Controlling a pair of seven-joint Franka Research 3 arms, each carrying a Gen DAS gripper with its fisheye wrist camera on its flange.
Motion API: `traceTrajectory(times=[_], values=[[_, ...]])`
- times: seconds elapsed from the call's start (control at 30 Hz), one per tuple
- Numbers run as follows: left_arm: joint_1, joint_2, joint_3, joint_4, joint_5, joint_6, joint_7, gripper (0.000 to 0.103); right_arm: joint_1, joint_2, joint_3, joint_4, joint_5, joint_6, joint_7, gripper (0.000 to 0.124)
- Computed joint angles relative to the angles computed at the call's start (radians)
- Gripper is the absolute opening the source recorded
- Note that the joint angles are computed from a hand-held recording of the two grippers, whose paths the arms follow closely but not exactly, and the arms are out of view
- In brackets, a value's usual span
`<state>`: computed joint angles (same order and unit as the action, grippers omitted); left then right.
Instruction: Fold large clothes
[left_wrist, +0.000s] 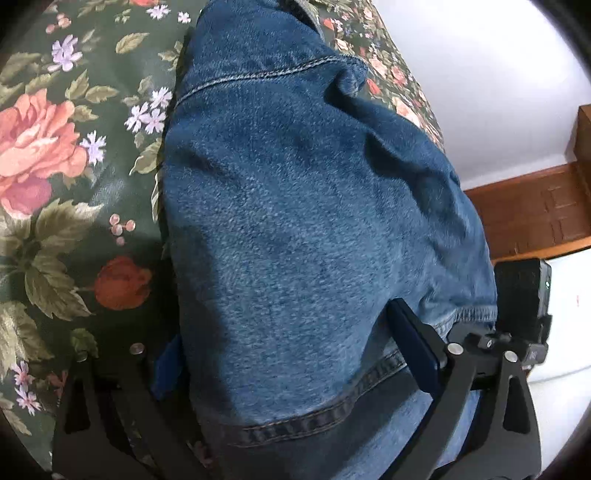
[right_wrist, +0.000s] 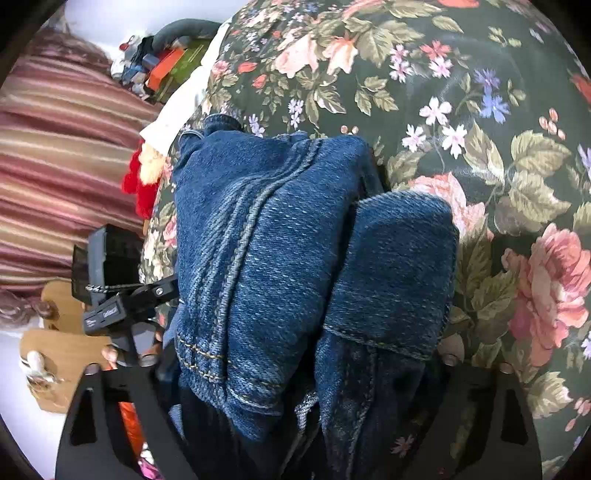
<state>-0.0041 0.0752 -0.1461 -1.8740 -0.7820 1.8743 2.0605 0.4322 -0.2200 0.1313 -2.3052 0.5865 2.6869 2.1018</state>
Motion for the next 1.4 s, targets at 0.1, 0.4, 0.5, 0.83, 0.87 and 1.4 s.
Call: traceTrajectory(times=[0.1,0.4,0.5,0.83,0.87,1.4], values=[[-0.011,-0.053,-0.001,-0.024,0.029,0.017,-0.008,0.082,0.016,-0.015,-0.004,-0.012,0.062,0.015,0.004,0.062],[-0.055,-0.239,0.058,-0.056,0.049,0.02,0.045,0.061,-0.035,-0.069,0.089,0.072,-0.266,-0.087,0.278,0.04],[-0.057,-0.277,0.093,-0.022,0.04,0.0,0.065,0.06,-0.032,-0.083,0.105,0.104,-0.313,-0.094,0.342,0.039],[-0.013,-0.372,0.228,0.082,0.004,-0.077,0.144,0.06,-0.037,-0.032,0.188,0.344,-0.567,-0.139,0.504,0.039],[-0.005,-0.376,0.238,0.084,0.006,-0.082,0.152,0.06,-0.031,-0.013,0.194,0.374,-0.593,-0.142,0.517,0.039],[0.118,-0.276,0.218,-0.062,0.215,-0.002,0.151,0.06,0.153,0.364,0.106,0.534,-0.33,-0.037,0.359,0.039]])
